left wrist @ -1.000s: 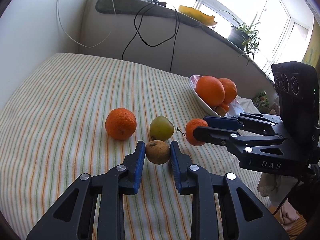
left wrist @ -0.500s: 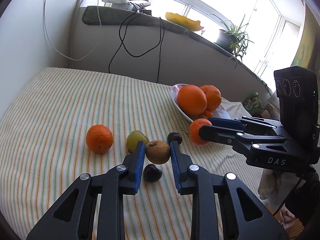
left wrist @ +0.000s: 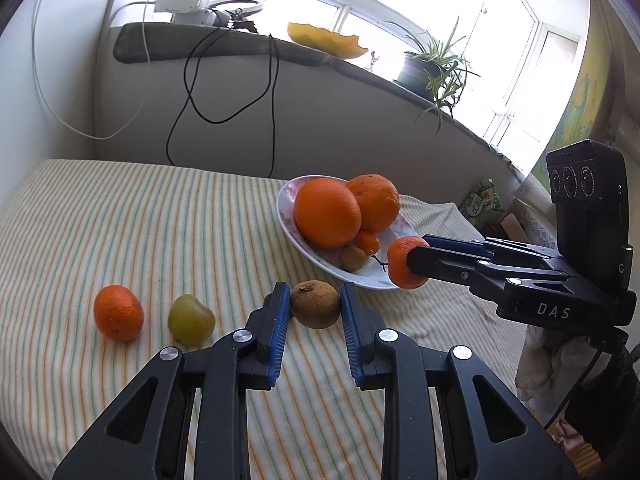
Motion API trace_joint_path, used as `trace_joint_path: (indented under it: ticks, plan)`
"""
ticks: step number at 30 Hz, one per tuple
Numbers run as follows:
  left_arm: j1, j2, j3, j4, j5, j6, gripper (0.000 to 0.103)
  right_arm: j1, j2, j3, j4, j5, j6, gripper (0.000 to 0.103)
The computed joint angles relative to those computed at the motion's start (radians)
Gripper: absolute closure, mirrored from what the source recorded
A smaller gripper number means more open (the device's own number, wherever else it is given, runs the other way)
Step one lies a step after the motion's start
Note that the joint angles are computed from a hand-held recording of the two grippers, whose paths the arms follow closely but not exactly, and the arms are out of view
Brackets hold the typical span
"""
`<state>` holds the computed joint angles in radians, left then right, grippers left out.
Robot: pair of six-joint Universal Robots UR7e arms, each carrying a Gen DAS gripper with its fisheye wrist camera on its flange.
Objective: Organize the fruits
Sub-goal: 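Carry kiwi and tangerine onto the plate and open both grippers to release them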
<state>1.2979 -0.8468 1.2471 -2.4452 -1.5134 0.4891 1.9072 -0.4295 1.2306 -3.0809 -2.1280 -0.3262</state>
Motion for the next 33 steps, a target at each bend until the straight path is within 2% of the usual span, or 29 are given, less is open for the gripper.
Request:
trace_joint_path:
  ticks: [16, 33]
  plan:
    - [-0.042, 0.040, 0.007, 0.003, -0.004, 0.027, 0.079, -0.048, -0.064, 0.075, -0.060, -0.033, 0.020, 0.068]
    - [-0.073, 0.094, -0.015, 0.004, 0.016, 0.035, 0.079, -0.088, -0.077, 0.061, -0.049, -0.019, 0.025, 0.068]
